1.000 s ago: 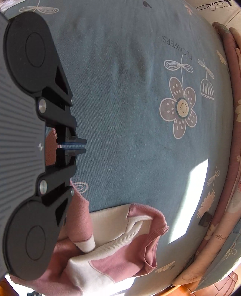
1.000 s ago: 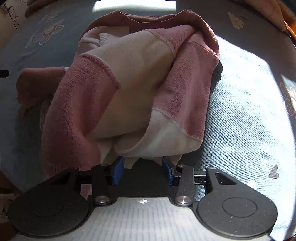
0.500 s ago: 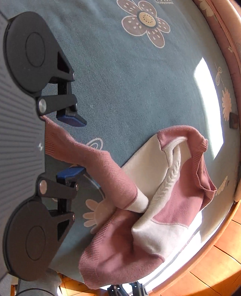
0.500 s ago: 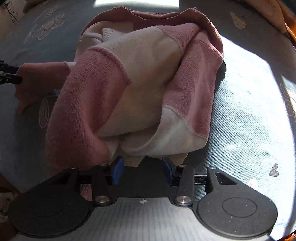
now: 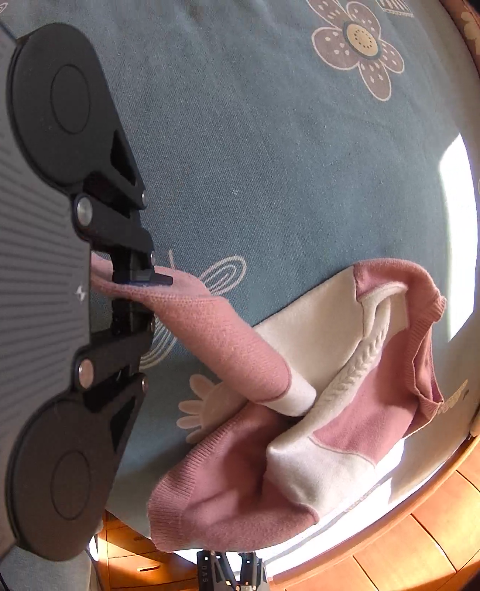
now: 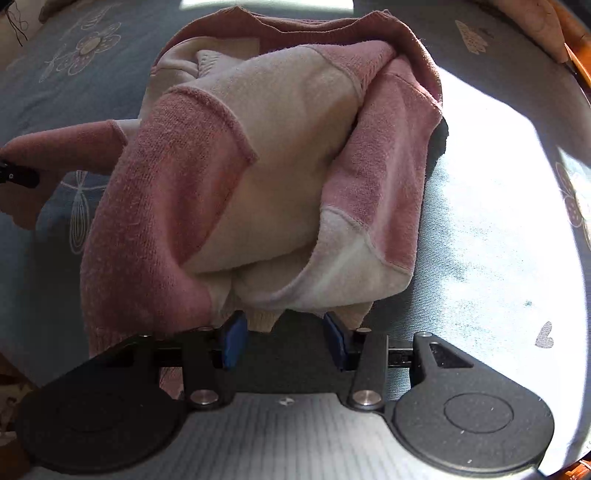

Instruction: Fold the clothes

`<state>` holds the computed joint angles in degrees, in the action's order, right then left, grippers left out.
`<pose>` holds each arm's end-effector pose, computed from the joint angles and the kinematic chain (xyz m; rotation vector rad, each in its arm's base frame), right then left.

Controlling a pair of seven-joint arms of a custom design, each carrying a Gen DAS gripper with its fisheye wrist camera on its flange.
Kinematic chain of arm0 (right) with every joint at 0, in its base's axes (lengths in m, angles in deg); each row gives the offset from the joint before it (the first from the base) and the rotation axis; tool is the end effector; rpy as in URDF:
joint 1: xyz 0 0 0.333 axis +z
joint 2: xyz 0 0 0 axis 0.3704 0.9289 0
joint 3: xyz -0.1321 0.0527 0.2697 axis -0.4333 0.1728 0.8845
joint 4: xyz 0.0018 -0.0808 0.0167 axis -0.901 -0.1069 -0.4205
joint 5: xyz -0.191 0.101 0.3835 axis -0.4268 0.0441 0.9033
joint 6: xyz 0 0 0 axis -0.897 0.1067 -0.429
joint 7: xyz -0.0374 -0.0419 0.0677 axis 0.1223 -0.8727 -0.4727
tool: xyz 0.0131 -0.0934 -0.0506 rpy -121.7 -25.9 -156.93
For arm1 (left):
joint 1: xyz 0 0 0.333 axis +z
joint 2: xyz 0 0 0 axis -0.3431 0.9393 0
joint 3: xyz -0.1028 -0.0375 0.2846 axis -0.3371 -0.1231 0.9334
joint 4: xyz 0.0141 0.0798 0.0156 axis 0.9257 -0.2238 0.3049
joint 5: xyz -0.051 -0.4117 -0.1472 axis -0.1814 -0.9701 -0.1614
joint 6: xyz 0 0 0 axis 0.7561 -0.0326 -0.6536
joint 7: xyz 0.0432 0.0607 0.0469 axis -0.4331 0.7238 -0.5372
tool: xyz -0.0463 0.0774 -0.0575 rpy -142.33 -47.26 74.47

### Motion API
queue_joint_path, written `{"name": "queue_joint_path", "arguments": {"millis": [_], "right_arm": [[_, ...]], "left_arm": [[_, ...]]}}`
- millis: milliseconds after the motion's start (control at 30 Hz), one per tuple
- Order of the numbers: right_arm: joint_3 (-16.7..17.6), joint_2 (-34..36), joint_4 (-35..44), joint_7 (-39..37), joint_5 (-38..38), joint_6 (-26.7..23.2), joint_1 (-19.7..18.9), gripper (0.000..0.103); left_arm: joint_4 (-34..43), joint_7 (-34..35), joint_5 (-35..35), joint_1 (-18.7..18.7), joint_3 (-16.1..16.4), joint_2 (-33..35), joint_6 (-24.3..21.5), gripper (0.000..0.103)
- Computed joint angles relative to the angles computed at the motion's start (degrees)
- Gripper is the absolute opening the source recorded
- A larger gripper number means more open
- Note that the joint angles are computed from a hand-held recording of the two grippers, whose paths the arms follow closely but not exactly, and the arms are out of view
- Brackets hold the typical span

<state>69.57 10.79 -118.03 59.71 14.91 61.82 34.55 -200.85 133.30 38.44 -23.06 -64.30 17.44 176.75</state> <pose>0.5070 0.1699 0.5031 -2.3613 1.7792 -0.1643 0.5950 -0.1151 0.4931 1.6813 -2.5129 0.5616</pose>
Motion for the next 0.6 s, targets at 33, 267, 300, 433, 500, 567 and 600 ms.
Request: {"name": "queue_joint_path", "arguments": {"millis": [33, 267, 300, 433, 500, 567, 600], "right_arm": [[0.0, 0.1, 0.0, 0.2, -0.2, 0.1, -0.1, 0.051], [-0.2, 1.1, 1.0, 0.0, -0.6, 0.6, -0.3, 0.051], [-0.3, 1.1, 1.1, -0.2, -0.6, 0.6, -0.2, 0.051], [-0.4, 1.2, 1.5, -0.5, -0.5, 0.5, -0.2, 0.051], [-0.4, 1.3, 1.6, -0.6, -0.5, 0.4, -0.3, 0.053], [-0.4, 1.2, 1.6, -0.8, -0.7, 0.6, -0.3, 0.053], [-0.4, 1.2, 1.6, -0.9, -0.7, 0.6, -0.4, 0.053]], "left_arm": [[0.3, -1.3, 1.0, 0.4, 0.3, -0.4, -0.6, 0.002], [3.4, -10.9, 13.9, 3.0, 1.4, -1.4, -3.6, 0.002], [4.4, -12.3, 15.3, 3.4, 1.6, -0.9, -4.5, 0.002], [7.4, -14.7, 20.7, 4.3, 1.5, 0.7, -6.6, 0.002], [8.9, -15.9, 24.0, 4.4, 1.3, 1.7, -7.0, 0.002], [11.3, -17.7, 25.3, 4.8, 1.5, 3.1, -8.1, 0.002], [12.5, -18.5, 26.3, 5.0, 1.5, 4.0, -8.6, 0.002]]}}
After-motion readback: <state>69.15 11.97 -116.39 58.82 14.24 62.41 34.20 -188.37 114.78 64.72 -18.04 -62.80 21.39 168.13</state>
